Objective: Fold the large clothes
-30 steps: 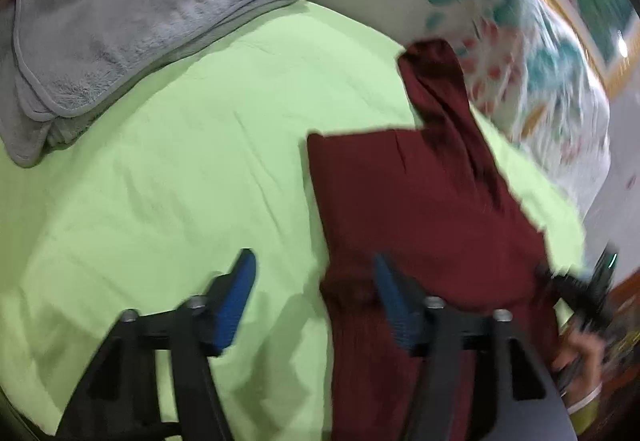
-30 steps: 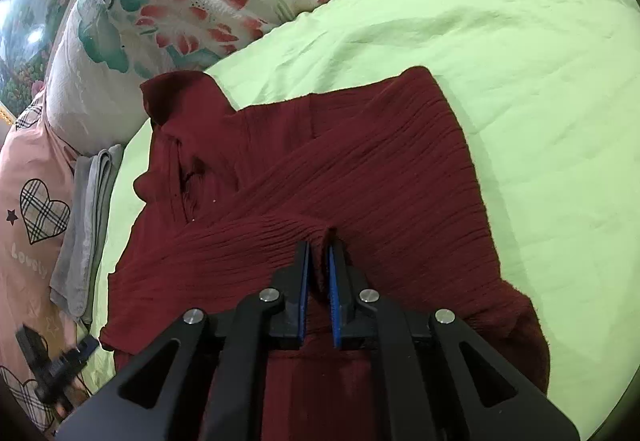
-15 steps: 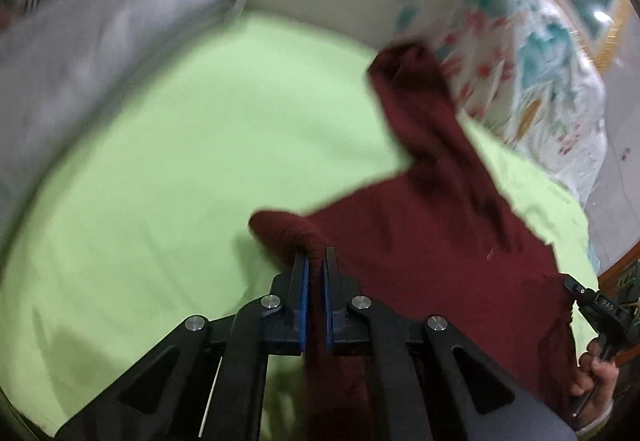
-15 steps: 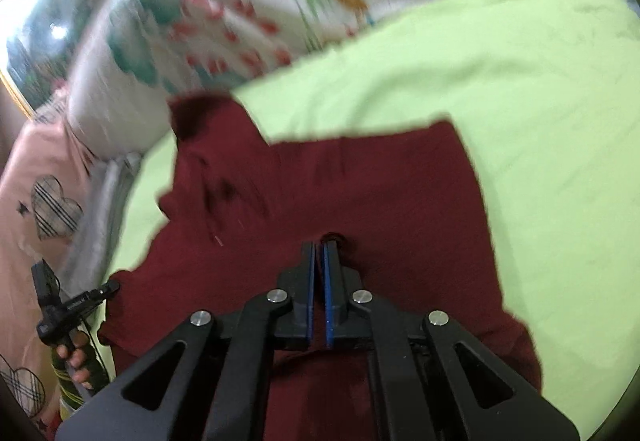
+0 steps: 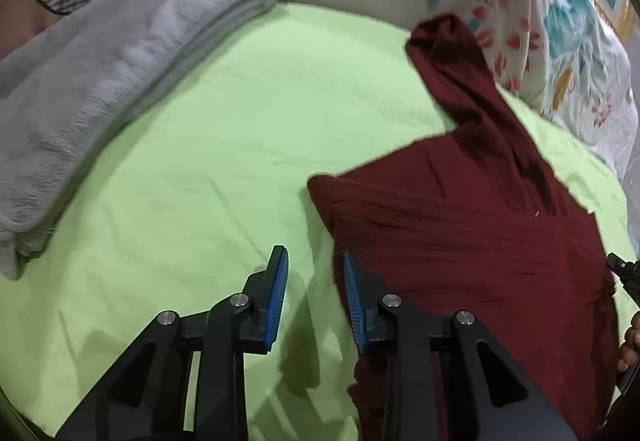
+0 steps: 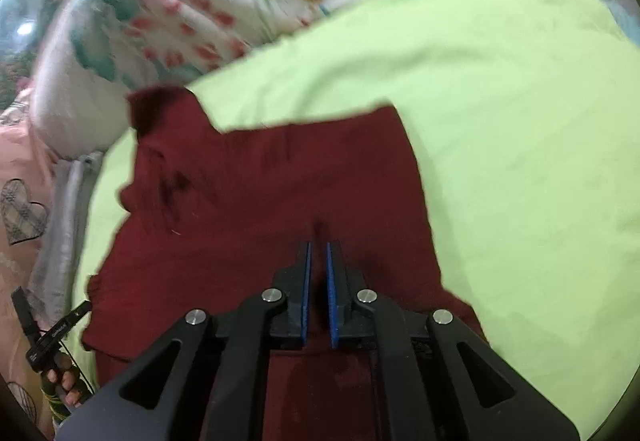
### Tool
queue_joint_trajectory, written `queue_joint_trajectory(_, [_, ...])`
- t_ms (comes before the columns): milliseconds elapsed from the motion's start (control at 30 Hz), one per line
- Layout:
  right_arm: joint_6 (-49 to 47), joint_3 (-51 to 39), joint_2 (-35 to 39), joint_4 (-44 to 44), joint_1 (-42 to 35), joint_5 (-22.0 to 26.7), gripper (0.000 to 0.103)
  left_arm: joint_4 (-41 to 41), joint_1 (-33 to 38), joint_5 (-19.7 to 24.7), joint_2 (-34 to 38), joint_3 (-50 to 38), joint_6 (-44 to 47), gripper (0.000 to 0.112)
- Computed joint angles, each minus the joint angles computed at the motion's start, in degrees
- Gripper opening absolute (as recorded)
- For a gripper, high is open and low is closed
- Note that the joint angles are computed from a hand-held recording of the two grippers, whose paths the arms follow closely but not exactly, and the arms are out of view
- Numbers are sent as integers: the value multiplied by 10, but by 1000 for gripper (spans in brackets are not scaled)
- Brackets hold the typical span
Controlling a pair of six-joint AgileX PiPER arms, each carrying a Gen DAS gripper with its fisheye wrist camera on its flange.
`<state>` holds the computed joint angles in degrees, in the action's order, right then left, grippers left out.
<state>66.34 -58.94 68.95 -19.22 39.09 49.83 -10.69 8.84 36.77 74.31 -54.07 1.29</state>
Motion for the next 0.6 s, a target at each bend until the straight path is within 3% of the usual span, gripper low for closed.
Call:
queue_joint_trajectory(233, [-136, -79, 77, 99, -34, -64, 23, -49, -15, 52, 10, -64, -3, 49])
queue_joint_trajectory(300, [-184, -104, 114, 139, -48, -84, 35, -39, -31, 54, 26, -84, -21, 52])
queue_joint_trajectory(400, [-244, -157, 168, 170, -61, -97, 54, -16, -61, 57, 74, -131, -58, 53])
queue_joint_trajectory(500, [-314, -231, 232, 200, -72, -103, 64, 3, -76, 60, 133, -188, -87, 55])
queue_joint_trajectory(600, [-389, -345, 318, 227, -80, -76, 69, 7, -80, 88, 217, -287, -107, 55])
